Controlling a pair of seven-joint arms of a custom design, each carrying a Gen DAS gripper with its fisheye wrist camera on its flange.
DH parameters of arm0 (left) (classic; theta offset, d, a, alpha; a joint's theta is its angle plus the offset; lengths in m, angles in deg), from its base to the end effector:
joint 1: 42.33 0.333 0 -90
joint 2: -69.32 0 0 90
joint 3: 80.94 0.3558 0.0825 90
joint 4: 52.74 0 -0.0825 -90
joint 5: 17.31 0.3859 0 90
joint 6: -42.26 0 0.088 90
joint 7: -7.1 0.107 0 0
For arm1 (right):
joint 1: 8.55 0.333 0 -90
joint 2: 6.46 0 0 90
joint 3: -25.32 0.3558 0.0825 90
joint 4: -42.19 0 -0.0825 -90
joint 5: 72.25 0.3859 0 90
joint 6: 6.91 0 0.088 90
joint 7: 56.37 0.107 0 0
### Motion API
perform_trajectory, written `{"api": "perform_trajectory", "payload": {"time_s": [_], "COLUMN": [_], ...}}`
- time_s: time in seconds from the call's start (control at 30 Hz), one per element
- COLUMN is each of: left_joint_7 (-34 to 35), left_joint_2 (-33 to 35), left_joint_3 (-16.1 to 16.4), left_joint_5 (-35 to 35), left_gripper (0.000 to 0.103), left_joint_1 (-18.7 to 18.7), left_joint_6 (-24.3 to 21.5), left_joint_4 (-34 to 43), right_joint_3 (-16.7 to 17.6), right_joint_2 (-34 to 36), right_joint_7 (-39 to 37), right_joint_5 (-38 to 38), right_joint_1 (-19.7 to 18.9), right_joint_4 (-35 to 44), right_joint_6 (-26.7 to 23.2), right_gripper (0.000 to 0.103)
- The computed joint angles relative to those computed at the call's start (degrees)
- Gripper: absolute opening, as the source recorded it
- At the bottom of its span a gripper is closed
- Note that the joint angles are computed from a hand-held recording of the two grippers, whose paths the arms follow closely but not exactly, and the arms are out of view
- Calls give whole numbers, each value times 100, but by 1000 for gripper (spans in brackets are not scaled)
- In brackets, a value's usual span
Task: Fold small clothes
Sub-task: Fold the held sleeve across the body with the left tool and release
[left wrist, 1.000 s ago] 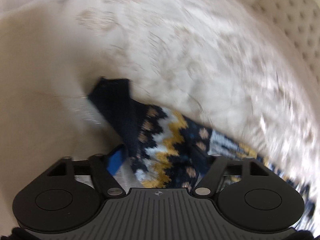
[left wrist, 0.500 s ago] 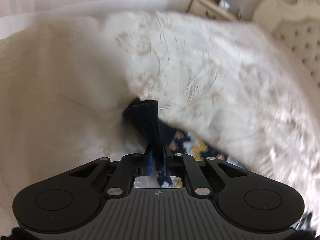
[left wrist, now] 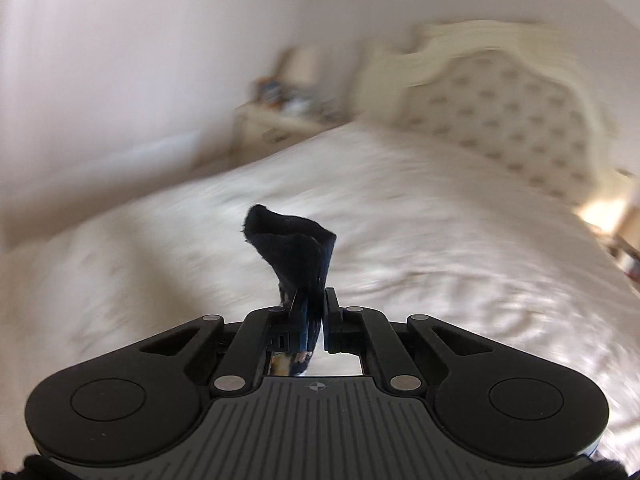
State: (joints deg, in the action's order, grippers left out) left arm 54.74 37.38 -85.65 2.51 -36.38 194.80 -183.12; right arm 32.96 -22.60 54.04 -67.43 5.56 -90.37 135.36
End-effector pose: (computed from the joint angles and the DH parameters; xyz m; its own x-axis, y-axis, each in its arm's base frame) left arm 0.4149 -0.0120 0.7090 0.3842 -0.8959 0.2231 -0.4492 -0.3926 -0.8026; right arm 0.4524 0.1857 0.5407 0.0110 -0.9823 -0.1871 -0.9173 0.0645 -0.3930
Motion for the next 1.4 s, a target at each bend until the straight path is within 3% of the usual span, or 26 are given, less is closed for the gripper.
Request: {"api": "perform_trajectory", "payload": {"time_s": [0.13,0.23,0.27,0.33,0.43,0.63,0.73,0.9,1.03,1.17,1.27,1.4], "left_joint_7": [110,311,526,990,1547,1811,1533,1281,1450,1497,1626,1799], "left_joint_2": [392,833,1004,1300,1621,1485,1211,901,813,1033,1047,917], "left_joint_3": [-345,-425,-358,-238,-295,-429,-554,-486,-316,-259,-233,-113], "left_joint_5": [-127,-431,-660,-1182,-1564,-1970,-1879,-1892,-2151,-2391,-2537,-2953], "left_gripper": [7,8,11,33,36,36,36,36,36,36,37,47], "left_joint_1": [-521,-1068,-1349,-1846,-2158,-2182,-2093,-2015,-2077,-2032,-2016,-2061], "left_joint_6": [306,476,460,396,149,-532,-1201,-1795,-1869,-2164,-1985,-1598], "left_joint_4": [482,724,788,892,953,594,443,21,-301,-297,-403,-697], "right_joint_3": [-312,-460,-456,-499,-540,-673,-687,-476,-343,-345,-336,-346], "right_joint_2": [-276,-438,-477,-538,-596,-501,-268,251,906,1527,1846,2146], "right_joint_7": [-467,-809,-857,-1012,-1200,-1679,-2038,-2361,-2504,-2823,-2662,-2737], "right_joint_5": [424,583,608,667,788,1307,1618,1738,1445,1534,1202,1290], "right_joint_1": [-49,-180,-227,-314,-399,-304,-180,-31,64,172,207,213], "right_joint_4": [-123,-160,-160,-186,-210,-110,91,449,1012,1612,1908,2244], "right_joint_6": [248,266,248,235,201,121,159,730,784,562,479,205], "right_gripper": [100,100,100,100,100,100,100,100,100,84,84,84]}}
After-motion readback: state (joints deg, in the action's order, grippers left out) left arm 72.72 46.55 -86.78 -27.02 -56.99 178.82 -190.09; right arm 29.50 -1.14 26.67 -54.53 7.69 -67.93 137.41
